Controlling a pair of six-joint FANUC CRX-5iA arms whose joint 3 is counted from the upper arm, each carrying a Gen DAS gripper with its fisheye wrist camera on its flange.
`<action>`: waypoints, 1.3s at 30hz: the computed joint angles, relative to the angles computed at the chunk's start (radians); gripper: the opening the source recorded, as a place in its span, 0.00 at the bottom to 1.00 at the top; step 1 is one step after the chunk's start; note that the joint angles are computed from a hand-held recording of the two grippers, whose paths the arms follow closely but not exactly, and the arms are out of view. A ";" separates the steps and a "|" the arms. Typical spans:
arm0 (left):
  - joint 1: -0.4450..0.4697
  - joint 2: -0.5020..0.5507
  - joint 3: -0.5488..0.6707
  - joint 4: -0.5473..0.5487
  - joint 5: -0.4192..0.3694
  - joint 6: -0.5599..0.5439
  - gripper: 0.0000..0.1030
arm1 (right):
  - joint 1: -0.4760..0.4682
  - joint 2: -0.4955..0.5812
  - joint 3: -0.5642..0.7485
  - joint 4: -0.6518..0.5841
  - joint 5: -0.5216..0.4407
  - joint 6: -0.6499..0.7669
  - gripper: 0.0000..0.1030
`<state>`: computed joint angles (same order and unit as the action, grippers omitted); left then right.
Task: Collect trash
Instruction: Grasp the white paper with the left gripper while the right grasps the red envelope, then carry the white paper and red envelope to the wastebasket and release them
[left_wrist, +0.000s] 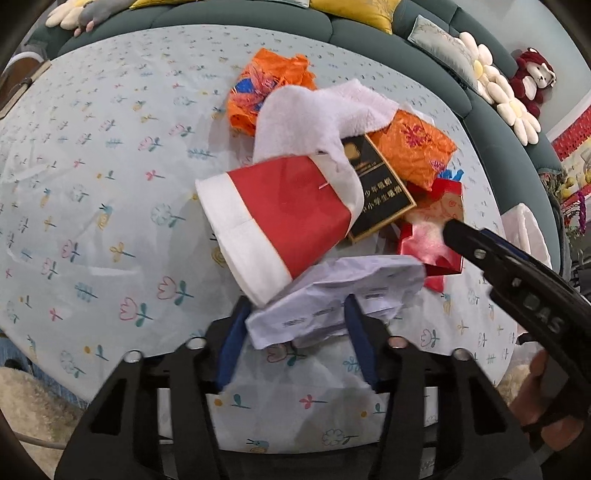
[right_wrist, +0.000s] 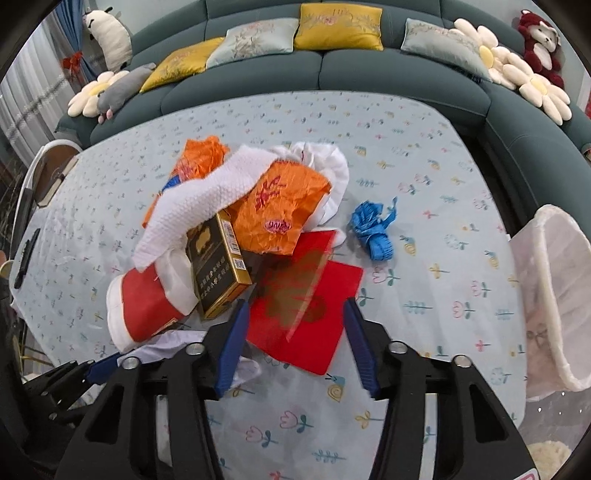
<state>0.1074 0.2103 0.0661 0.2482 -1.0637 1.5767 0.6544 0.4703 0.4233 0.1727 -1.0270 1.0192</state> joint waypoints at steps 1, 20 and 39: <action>0.000 0.002 -0.001 0.006 -0.003 -0.003 0.41 | -0.001 0.007 0.007 -0.008 -0.006 0.005 0.42; -0.062 -0.065 -0.017 0.052 0.030 -0.046 0.19 | -0.025 -0.126 -0.139 -0.009 0.079 -0.023 0.04; -0.223 -0.055 0.132 0.026 0.071 -0.081 0.13 | -0.087 -0.389 -0.399 0.168 0.226 -0.189 0.04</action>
<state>-0.1154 0.1551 0.1979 0.2740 -0.9927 1.4959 0.5670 0.0811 0.0247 0.3403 -0.8006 0.8307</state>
